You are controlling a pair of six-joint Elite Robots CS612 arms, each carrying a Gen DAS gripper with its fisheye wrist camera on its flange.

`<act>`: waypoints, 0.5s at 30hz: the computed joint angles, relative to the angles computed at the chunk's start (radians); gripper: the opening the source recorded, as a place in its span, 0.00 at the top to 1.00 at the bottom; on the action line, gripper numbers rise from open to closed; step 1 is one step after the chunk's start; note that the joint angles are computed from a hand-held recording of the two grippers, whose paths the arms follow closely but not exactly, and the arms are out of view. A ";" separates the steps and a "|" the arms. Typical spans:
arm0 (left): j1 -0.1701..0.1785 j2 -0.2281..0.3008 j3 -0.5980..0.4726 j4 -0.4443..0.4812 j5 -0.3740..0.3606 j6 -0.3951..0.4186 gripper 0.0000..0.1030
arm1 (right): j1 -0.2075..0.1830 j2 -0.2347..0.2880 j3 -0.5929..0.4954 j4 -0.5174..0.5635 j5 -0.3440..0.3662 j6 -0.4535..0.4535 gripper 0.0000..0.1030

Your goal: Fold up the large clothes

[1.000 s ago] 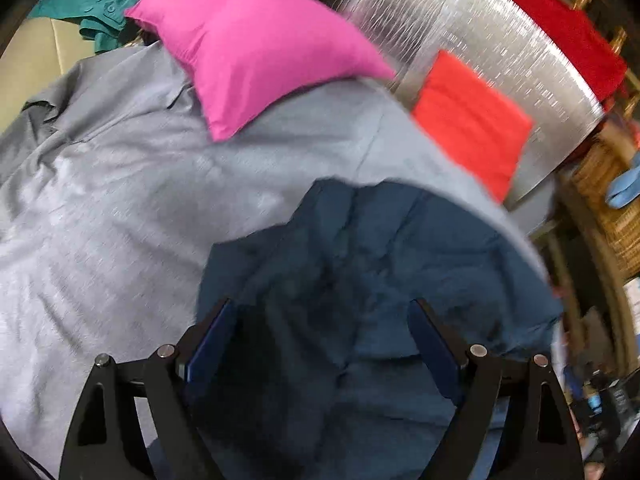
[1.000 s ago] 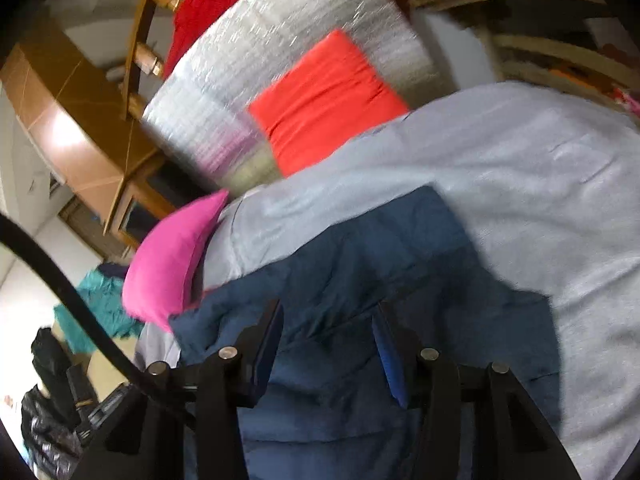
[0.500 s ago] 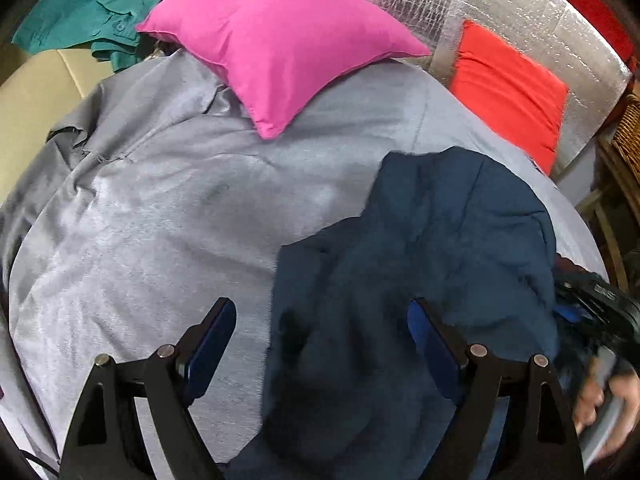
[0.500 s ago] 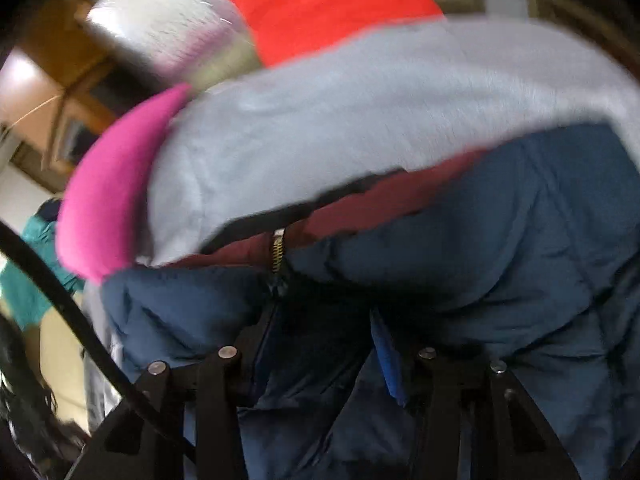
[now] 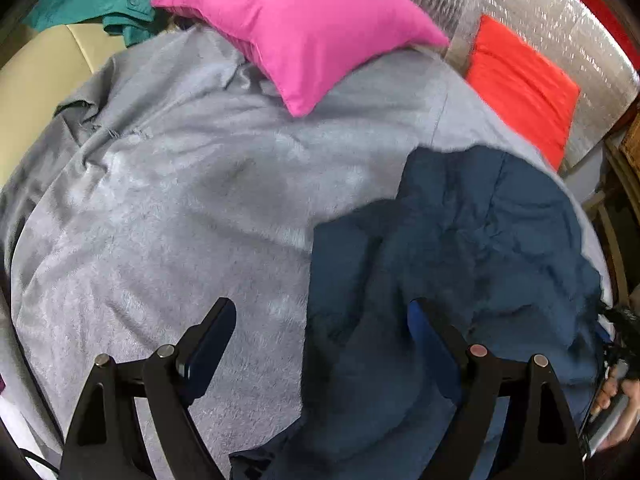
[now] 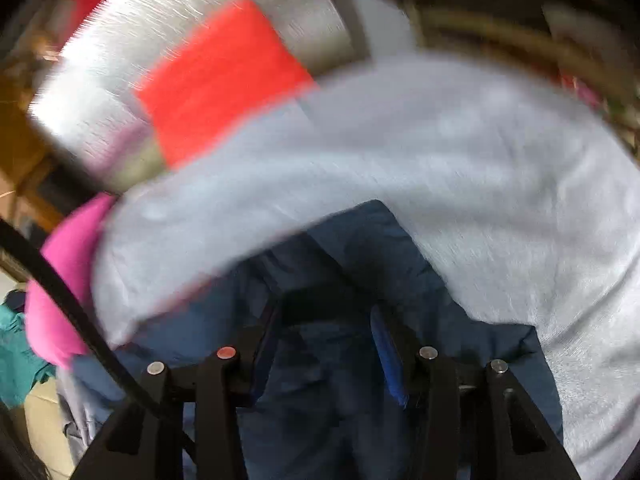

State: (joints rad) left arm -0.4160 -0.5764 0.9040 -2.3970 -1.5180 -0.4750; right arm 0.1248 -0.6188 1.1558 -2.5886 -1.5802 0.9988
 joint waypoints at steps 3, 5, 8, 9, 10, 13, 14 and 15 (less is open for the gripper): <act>-0.001 0.015 -0.027 0.060 -0.004 0.017 0.15 | 0.008 -0.010 -0.004 0.019 -0.032 -0.034 0.49; -0.001 0.012 -0.025 0.056 -0.002 0.021 0.15 | 0.021 -0.022 0.007 -0.059 -0.042 -0.067 0.50; -0.001 0.002 -0.010 0.026 0.005 0.018 0.15 | 0.045 -0.010 -0.032 -0.141 0.029 -0.157 0.50; -0.001 0.000 -0.008 0.024 0.010 0.019 0.15 | 0.054 0.005 -0.067 -0.154 0.078 -0.197 0.50; -0.001 0.000 -0.009 0.026 0.013 0.017 0.15 | 0.064 0.025 -0.110 -0.143 0.116 -0.233 0.50; 0.003 0.000 -0.009 0.027 0.004 0.005 0.15 | 0.082 0.107 -0.272 -0.045 0.227 -0.282 0.50; 0.004 0.000 -0.009 0.027 0.002 0.001 0.15 | 0.085 0.134 -0.323 0.002 0.251 -0.283 0.50; 0.005 0.000 -0.009 0.030 0.002 -0.003 0.15 | 0.089 0.180 -0.408 0.091 0.270 -0.283 0.49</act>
